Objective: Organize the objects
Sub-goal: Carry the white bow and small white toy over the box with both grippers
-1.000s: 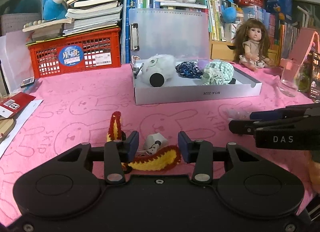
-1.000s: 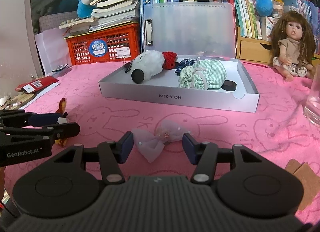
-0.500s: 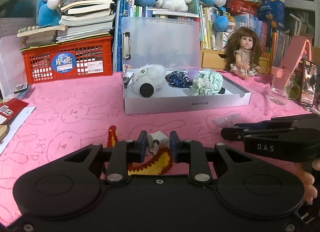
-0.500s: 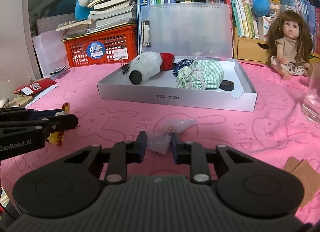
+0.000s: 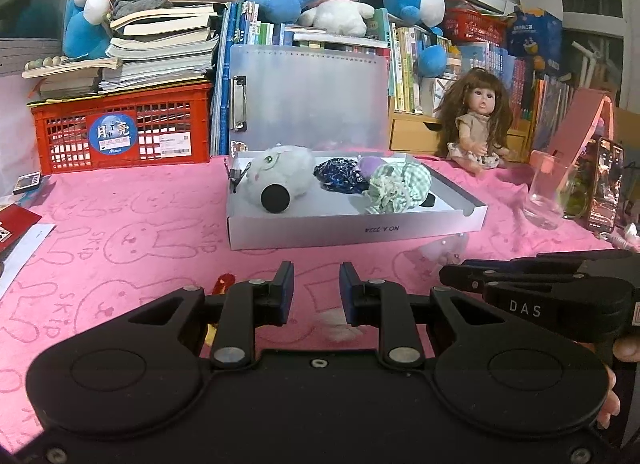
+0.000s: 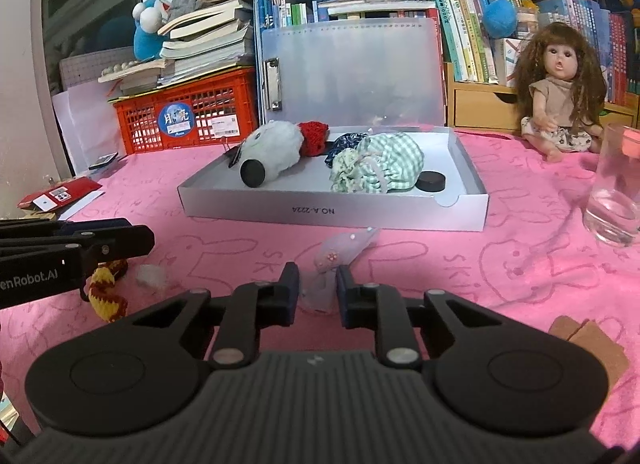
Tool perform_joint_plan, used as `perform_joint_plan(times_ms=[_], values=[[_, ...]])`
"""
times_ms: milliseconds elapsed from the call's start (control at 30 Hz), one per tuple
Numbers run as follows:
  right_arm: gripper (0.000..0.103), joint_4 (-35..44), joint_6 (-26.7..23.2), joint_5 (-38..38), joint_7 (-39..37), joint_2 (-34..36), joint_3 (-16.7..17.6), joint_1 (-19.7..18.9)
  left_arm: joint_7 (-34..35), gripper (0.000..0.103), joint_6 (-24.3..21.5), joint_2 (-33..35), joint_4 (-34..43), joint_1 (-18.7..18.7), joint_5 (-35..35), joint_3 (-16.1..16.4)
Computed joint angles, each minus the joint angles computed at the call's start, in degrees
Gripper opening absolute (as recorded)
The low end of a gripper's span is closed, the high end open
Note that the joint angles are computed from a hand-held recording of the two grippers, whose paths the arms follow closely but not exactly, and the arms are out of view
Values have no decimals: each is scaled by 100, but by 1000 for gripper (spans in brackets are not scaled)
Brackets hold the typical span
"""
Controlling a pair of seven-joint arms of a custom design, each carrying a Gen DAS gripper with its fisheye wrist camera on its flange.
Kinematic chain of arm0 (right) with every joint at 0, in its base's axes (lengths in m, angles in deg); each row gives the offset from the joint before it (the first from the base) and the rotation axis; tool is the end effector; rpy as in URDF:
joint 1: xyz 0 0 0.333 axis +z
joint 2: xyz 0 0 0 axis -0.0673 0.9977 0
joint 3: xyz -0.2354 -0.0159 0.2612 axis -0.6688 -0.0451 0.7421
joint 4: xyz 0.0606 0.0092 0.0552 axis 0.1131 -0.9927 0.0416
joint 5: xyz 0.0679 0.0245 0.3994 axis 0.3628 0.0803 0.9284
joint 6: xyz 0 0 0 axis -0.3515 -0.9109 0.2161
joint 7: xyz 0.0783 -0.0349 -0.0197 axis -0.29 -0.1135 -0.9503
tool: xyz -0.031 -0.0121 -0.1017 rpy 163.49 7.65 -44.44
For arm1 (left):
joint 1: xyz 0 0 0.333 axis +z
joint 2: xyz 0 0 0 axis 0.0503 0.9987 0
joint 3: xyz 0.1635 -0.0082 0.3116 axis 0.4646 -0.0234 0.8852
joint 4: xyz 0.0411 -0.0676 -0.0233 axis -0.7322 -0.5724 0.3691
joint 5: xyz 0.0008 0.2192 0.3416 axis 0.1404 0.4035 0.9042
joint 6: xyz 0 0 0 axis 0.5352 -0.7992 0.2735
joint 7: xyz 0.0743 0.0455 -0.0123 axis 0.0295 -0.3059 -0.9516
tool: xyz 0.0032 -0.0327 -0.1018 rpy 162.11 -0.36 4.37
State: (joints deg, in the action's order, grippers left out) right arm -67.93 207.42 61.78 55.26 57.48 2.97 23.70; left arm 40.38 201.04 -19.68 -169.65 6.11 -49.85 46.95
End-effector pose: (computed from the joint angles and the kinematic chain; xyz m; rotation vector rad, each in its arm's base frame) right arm 0.5178 0.2600 0.3842 -1.6238 1.3992 -0.7063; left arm 0.5337 -0.0874 0.4119 -1.3565 1.8209 -1.1851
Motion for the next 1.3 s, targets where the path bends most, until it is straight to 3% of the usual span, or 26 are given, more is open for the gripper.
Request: perform_joint_plan(times_ms=[233, 300, 500, 633, 733, 800, 867, 1167, 1300], values=[[23, -22, 82, 57, 32, -6, -6, -9, -176, 25, 2, 12, 45, 59, 251, -34], [23, -27, 94, 93, 36, -4, -10, -7, -318, 39, 2, 7, 27, 129, 531, -43], [23, -37, 105, 151, 104, 0, -5, -26, -145, 57, 44, -45, -199, 90, 622, -8], [24, -59, 97, 175, 145, -12, -8, -30, -178, 55, -19, -42, -275, 106, 707, -23], [24, -71, 88, 194, 141, -15, -14, -24, -59, 47, -23, -46, -321, 70, 648, -14], [24, -74, 91, 216, 123, -11, -21, -13, -4, 32, -83, -46, -307, 46, 594, -22], [24, -72, 98, 236, 111, -6, -23, -3, -350, 24, -206, -37, -209, 154, 943, -76], [24, -85, 189, 229, 181, -19, -15, -36, -255, 24, -96, -32, -152, 70, 754, -60], [24, -41, 163, 340, 105, -41, -49, -21, -531, 24, -121, 7, 27, 117, 891, -98]])
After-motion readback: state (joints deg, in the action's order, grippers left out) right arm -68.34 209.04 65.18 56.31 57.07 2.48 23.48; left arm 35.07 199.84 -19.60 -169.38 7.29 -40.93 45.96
